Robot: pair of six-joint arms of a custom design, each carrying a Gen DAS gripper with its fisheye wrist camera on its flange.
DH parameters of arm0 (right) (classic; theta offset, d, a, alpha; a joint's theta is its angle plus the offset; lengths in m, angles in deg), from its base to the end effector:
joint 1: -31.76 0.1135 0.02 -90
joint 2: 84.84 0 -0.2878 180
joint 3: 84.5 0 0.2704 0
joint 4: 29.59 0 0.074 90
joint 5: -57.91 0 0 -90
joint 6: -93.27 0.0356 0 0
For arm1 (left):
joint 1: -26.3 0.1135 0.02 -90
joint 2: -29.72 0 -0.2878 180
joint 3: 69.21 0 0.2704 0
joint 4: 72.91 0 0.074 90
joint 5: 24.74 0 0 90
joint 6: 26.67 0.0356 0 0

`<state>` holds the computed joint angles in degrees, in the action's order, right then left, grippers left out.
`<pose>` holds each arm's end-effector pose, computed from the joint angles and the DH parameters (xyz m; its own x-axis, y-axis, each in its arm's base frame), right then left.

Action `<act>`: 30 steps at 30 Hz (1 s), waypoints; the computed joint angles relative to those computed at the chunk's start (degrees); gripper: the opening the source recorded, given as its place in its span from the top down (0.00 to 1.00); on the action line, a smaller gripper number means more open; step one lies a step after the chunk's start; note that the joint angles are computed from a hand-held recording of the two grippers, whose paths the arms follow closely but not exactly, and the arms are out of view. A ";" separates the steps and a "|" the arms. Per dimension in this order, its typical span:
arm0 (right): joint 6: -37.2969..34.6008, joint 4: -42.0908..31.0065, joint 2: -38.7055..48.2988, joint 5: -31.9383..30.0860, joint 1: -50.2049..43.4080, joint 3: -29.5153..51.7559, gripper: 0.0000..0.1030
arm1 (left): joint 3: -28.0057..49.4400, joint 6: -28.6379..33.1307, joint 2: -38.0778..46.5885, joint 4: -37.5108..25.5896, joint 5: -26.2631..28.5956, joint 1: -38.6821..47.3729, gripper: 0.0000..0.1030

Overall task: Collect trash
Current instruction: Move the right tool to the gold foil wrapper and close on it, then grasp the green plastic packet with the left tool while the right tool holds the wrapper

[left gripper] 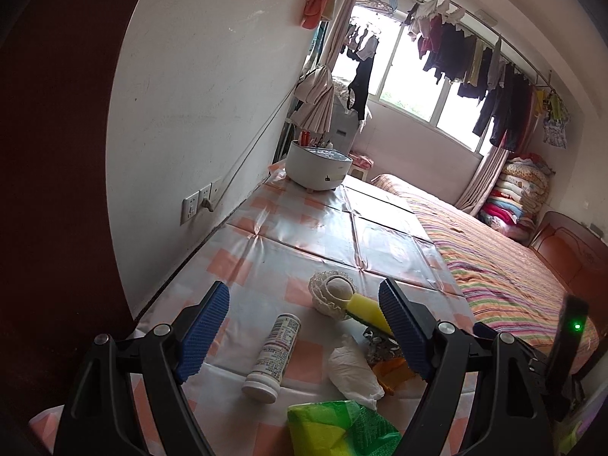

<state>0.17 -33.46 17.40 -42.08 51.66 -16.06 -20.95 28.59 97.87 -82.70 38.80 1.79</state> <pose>0.3665 0.1392 0.1777 -0.5487 -0.2553 -0.7961 -0.4947 0.8668 0.0631 0.2424 -0.0931 0.2362 -0.3811 -0.3869 -0.8397 -0.2410 0.9184 -0.3138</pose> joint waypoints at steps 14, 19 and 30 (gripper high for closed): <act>-6.48 -10.88 11.63 0.86 0.04 12.60 0.75 | -0.96 2.44 -1.90 -1.19 -0.28 0.46 0.23; -6.40 -11.88 12.14 2.32 0.25 13.21 0.84 | -0.91 2.58 -1.79 -1.52 -0.18 0.58 0.24; 3.74 -5.20 -0.24 -9.18 -6.43 3.33 0.87 | -2.08 6.56 -3.53 -3.30 6.04 0.08 0.24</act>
